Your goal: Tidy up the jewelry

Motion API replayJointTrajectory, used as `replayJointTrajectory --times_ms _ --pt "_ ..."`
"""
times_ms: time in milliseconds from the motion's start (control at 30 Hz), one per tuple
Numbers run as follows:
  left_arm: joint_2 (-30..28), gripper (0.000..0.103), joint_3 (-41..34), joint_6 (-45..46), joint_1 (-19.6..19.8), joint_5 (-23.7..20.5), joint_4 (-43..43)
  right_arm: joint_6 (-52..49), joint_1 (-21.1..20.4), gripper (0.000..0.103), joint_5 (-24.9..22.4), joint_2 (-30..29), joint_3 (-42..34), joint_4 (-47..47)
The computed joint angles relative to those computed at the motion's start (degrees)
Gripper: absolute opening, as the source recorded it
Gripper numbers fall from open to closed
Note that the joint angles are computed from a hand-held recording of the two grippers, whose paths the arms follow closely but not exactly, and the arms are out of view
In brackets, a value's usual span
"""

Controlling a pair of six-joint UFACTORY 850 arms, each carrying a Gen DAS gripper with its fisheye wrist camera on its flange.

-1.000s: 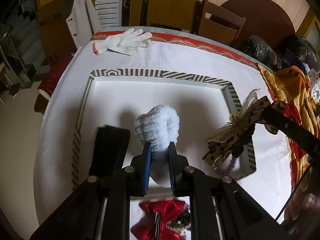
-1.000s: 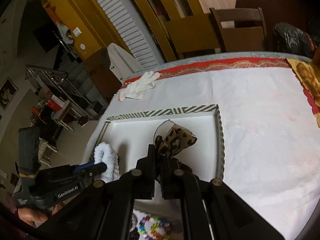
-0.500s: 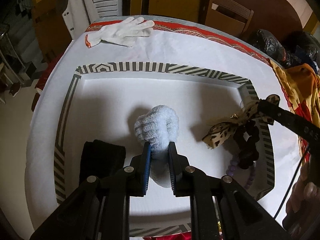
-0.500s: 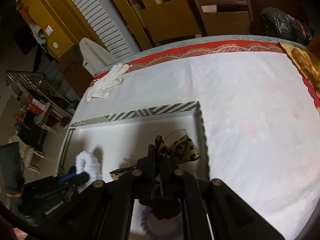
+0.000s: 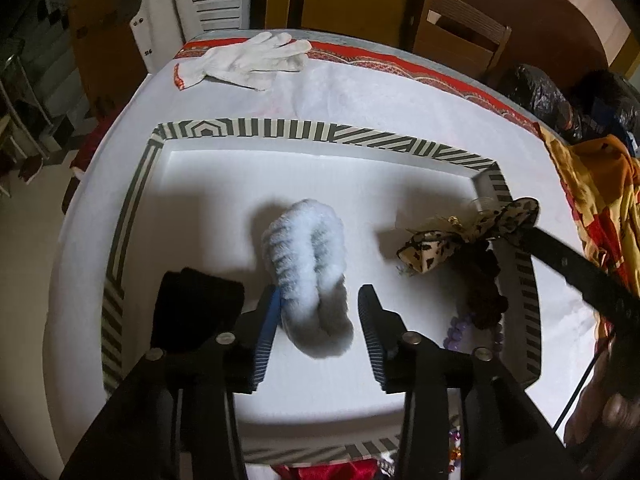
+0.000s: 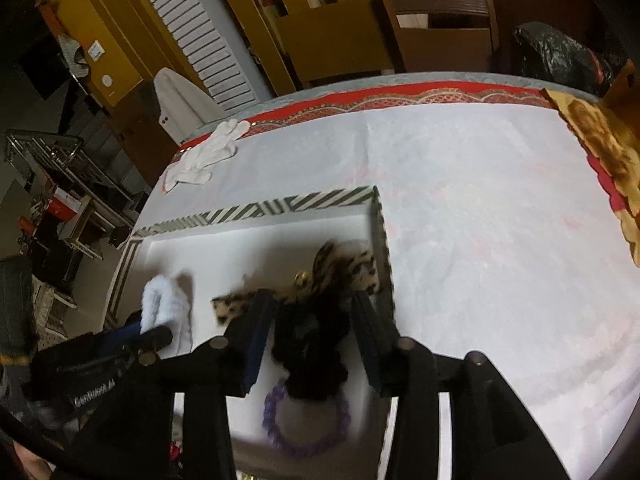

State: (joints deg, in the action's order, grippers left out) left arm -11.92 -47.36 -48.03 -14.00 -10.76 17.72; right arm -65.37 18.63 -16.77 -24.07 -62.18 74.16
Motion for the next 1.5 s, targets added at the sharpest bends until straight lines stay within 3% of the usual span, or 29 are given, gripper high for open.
replayJointTrajectory --times_ms 100,233,467,833,1100,1500 --pt "2.3 0.047 1.5 -12.3 -1.3 -1.1 11.4 -3.1 0.2 0.052 0.4 2.8 3.2 2.7" --pt "5.8 0.047 3.7 -22.7 -2.6 -3.0 19.7 -8.9 0.8 0.057 1.3 6.9 7.5 8.2" --pt "11.8 0.047 7.7 -33.7 -6.2 -7.5 28.6 -14.6 2.3 0.060 1.6 12.7 12.9 13.4" --pt "21.1 0.047 13.7 -42.3 -13.0 -14.6 30.9 -18.8 5.3 0.065 4.1 23.3 21.8 16.3" --pt "26.9 0.047 15.9 -47.8 -19.9 -21.2 33.4 -13.0 5.9 0.070 5.2 31.6 26.8 10.5" --pt "30.3 0.047 16.0 -52.2 -27.7 -28.4 34.8 0.9 6.0 0.073 6.2 41.4 31.5 -3.4"
